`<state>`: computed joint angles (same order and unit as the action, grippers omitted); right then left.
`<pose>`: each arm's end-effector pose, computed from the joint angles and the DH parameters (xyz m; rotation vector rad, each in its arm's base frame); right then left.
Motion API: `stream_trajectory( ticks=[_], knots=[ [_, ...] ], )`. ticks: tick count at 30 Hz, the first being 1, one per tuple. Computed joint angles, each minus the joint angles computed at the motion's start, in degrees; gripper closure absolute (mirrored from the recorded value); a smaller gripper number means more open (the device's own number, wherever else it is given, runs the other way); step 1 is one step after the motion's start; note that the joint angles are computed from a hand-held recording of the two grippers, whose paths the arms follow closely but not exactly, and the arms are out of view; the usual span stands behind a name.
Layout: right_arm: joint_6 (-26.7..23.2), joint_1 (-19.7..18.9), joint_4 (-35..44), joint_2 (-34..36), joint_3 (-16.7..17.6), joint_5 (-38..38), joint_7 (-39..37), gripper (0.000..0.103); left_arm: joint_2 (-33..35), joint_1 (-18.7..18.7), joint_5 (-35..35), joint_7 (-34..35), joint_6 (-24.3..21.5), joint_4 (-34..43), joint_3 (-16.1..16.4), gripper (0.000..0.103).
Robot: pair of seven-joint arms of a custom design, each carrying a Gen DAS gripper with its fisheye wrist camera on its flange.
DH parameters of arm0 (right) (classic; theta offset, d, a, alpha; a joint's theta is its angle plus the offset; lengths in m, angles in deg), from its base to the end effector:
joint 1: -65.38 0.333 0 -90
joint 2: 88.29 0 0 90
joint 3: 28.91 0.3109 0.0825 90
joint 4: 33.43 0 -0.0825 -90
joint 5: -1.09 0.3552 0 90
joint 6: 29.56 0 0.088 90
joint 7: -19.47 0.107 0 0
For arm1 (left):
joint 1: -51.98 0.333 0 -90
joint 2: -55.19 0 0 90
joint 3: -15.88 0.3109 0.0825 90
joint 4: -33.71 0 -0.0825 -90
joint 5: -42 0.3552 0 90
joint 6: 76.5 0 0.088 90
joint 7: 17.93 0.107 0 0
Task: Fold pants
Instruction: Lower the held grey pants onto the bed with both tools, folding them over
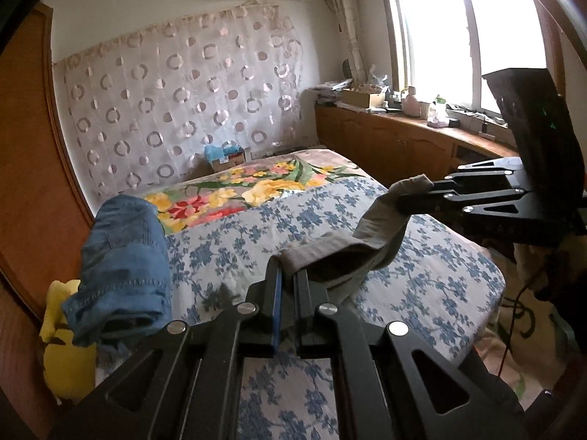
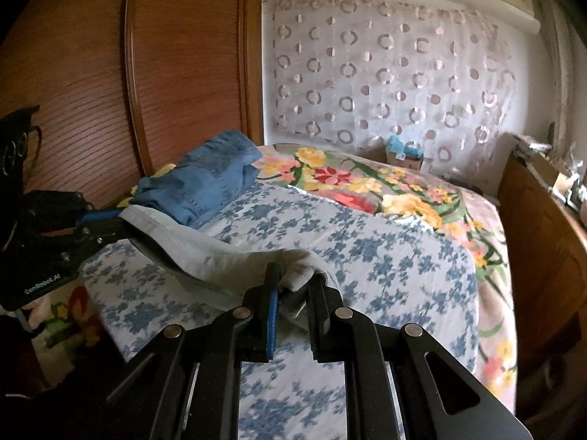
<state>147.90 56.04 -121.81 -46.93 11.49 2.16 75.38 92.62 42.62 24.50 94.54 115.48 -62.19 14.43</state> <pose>0.6836 0.2434 0.4263 -1.9808 0.8644 -0.5475 0.6974 -0.0958 0.3615 -1.4089 1.7828 -0.8955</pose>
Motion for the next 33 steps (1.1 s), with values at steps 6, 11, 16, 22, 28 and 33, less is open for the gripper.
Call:
stream_trajectory(
  ticks=[6, 11, 16, 22, 28, 33],
  knots=[
    [2.47, -4.19, -3.91, 1.54, 4.41, 0.16, 0.89, 0.090, -1.27, 1.03, 0.27, 0.22, 0.90, -3.57, -1.68, 0.097],
    [6.87, -6.95, -7.99, 2.12, 6.86, -2.59, 3.88, 0.090, -2.14, 2.54, 0.59, 0.19, 2.31, -6.25, -3.66, 0.097],
    [8.80, -10.21, -10.60, 4.35, 9.98, -5.98, 6.75, 0.090, -3.28, 4.59, 1.24, 0.05, 4.76, -10.30, -6.33, 0.097],
    [8.57, -11.56, -12.50, 5.65, 10.24, -9.76, 10.80, 0.090, -3.98, 6.39, 2.64, -0.81, 5.02, -14.83, -8.47, 0.097],
    [7.93, -12.05, -13.61, 6.67, 9.68, -13.52, 14.85, 0.090, -4.09, 7.11, 3.19, -1.86, 4.76, -17.26, -9.41, 0.097],
    [7.28, -13.28, -14.50, 7.11, 10.35, -16.89, 17.95, 0.090, -4.53, 7.15, 3.77, -2.41, 4.99, -19.36, -9.76, 0.097]
  ],
)
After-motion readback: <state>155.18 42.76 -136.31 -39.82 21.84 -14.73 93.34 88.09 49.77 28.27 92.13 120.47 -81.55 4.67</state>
